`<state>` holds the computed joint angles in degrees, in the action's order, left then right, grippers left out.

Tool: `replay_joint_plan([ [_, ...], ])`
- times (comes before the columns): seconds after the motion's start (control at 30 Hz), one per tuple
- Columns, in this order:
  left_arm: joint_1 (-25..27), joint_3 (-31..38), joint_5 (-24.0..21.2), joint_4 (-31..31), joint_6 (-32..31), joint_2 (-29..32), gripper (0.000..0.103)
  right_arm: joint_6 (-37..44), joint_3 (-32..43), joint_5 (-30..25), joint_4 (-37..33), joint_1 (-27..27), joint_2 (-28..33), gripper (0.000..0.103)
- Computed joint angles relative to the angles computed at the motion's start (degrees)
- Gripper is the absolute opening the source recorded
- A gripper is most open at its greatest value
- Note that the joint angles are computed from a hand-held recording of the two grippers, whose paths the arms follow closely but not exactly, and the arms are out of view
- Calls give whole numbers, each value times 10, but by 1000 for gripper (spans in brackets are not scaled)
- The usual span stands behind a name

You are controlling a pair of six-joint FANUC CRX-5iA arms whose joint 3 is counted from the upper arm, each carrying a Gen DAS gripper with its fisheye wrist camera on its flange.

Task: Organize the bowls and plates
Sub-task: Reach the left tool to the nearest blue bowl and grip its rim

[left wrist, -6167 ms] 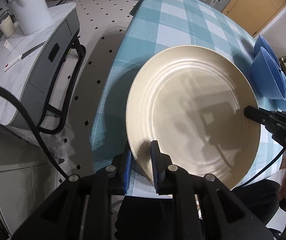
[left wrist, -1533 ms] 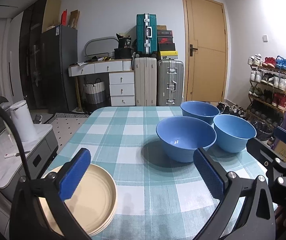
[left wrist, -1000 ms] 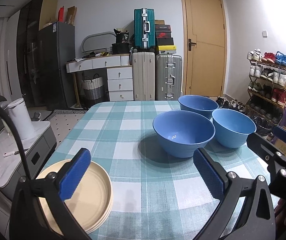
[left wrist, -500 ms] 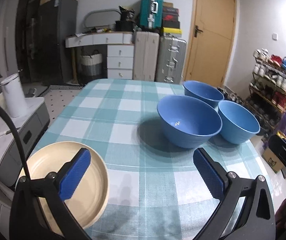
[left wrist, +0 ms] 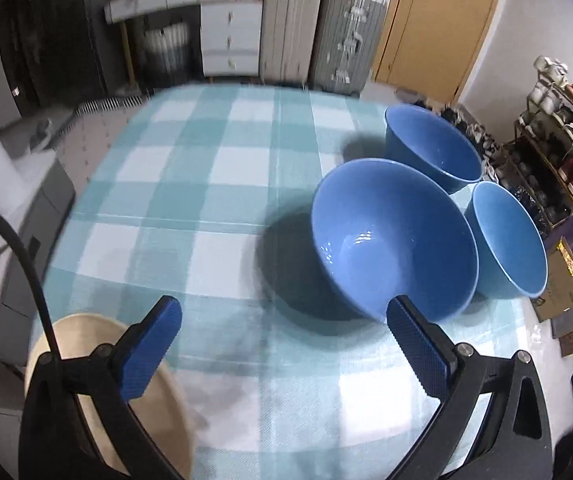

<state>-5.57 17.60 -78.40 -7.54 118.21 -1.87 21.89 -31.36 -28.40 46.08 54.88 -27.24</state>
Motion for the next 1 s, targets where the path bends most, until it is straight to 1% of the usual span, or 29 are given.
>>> replay_joint_plan([
  [0.07,15,10,-7,34,-9,23,103,5,2,1,-12,-2,-1,102],
  [0.17,21,42,-36,54,-14,67,101,14,3,7,-30,-7,-5,102],
  [0.3,12,85,-61,44,-14,109,101,23,5,23,-60,-17,-9,102],
  [0.33,12,89,-60,48,-17,116,98,25,4,26,-65,-18,-10,102],
  [0.4,15,100,-68,61,-30,130,81,28,5,28,-71,-18,-11,102],
  [0.47,19,113,-87,81,-43,149,45,37,7,29,-77,-17,-12,102],
  [0.53,20,120,-98,94,-59,163,35,38,6,30,-75,-15,-13,102],
  [0.57,21,114,-89,99,-60,160,31,38,6,31,-76,-15,-13,102],
  [0.6,23,98,-66,105,-61,148,29,38,5,32,-76,-14,-14,102],
  [0.63,25,90,-56,111,-64,143,23,37,5,32,-76,-13,-14,102],
  [0.67,26,91,-59,113,-66,144,17,36,4,33,-76,-13,-15,102],
  [0.7,28,91,-64,117,-67,145,14,37,5,34,-77,-14,-14,102],
  [0.87,40,81,-68,136,-62,143,10,41,8,27,-83,-13,-14,102],
  [1.0,40,95,-93,131,-75,148,10,34,9,24,-82,-14,-13,102],
])
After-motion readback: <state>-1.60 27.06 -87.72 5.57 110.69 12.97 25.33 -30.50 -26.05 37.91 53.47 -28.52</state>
